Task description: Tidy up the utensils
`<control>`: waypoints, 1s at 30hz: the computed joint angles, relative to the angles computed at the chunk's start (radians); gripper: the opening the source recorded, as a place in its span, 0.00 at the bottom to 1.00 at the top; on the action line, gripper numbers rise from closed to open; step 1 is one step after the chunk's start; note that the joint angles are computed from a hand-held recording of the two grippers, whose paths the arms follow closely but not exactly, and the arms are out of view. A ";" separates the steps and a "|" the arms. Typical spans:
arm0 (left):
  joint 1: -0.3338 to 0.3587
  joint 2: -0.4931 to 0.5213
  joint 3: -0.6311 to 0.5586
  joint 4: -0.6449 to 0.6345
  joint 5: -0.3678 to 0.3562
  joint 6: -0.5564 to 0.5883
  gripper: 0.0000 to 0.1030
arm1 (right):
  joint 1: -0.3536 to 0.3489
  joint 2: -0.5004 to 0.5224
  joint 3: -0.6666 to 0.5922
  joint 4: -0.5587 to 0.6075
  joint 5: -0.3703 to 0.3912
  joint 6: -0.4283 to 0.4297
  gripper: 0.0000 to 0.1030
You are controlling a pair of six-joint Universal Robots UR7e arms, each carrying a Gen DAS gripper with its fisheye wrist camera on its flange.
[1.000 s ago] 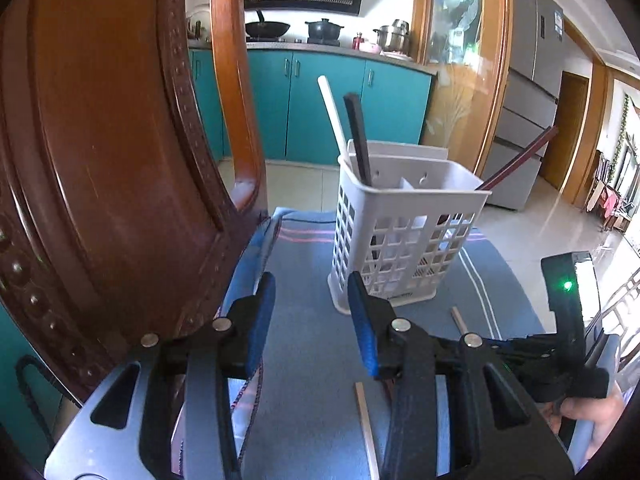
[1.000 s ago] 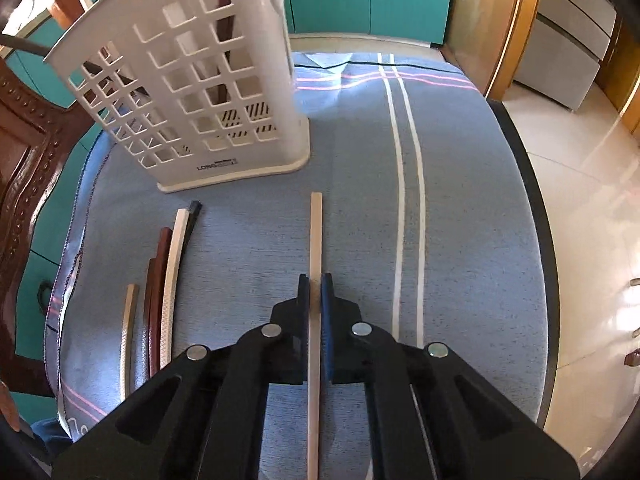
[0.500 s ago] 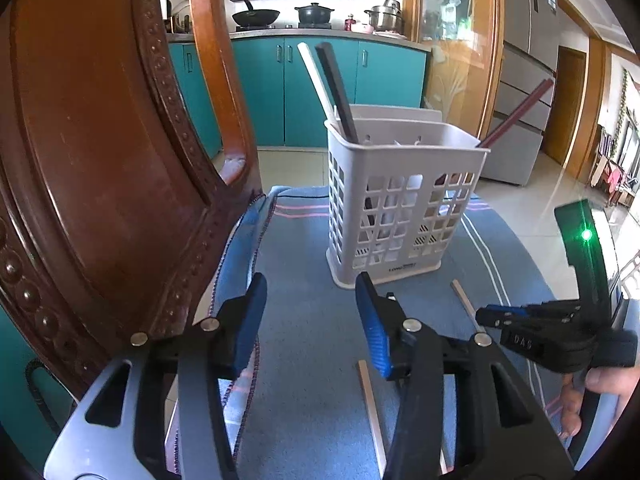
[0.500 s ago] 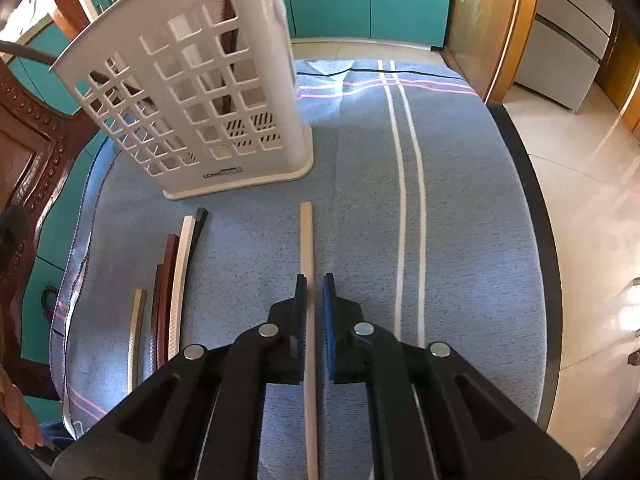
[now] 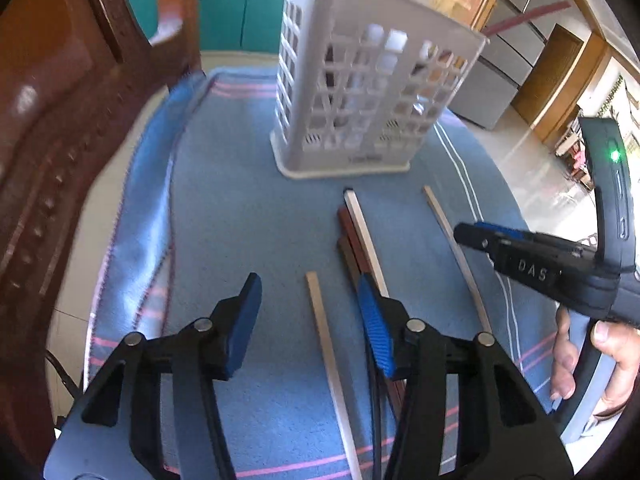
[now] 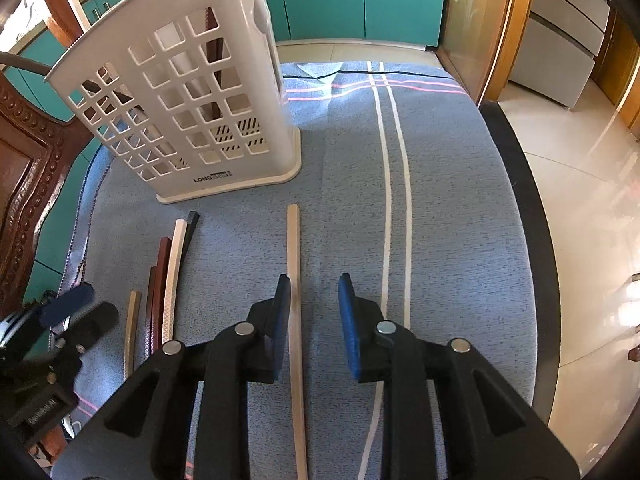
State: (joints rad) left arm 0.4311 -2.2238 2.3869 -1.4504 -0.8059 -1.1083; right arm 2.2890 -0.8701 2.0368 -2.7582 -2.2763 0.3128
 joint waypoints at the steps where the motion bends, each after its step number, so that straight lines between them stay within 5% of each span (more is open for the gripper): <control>1: 0.003 0.010 0.000 0.008 -0.002 -0.003 0.48 | 0.000 0.000 0.000 0.000 0.001 -0.002 0.24; 8: 0.006 0.068 0.011 0.089 0.009 -0.040 0.30 | 0.002 0.004 -0.001 0.005 -0.002 -0.009 0.24; 12: -0.017 0.106 0.022 0.132 0.064 -0.087 0.10 | 0.002 0.011 -0.002 0.013 -0.007 -0.008 0.24; 17: 0.011 0.168 0.005 0.132 0.128 -0.108 0.07 | 0.008 0.018 0.003 -0.011 -0.027 -0.022 0.28; 30: 0.015 0.163 0.001 0.137 0.113 -0.105 0.10 | 0.029 0.097 -0.032 -0.033 -0.126 -0.063 0.36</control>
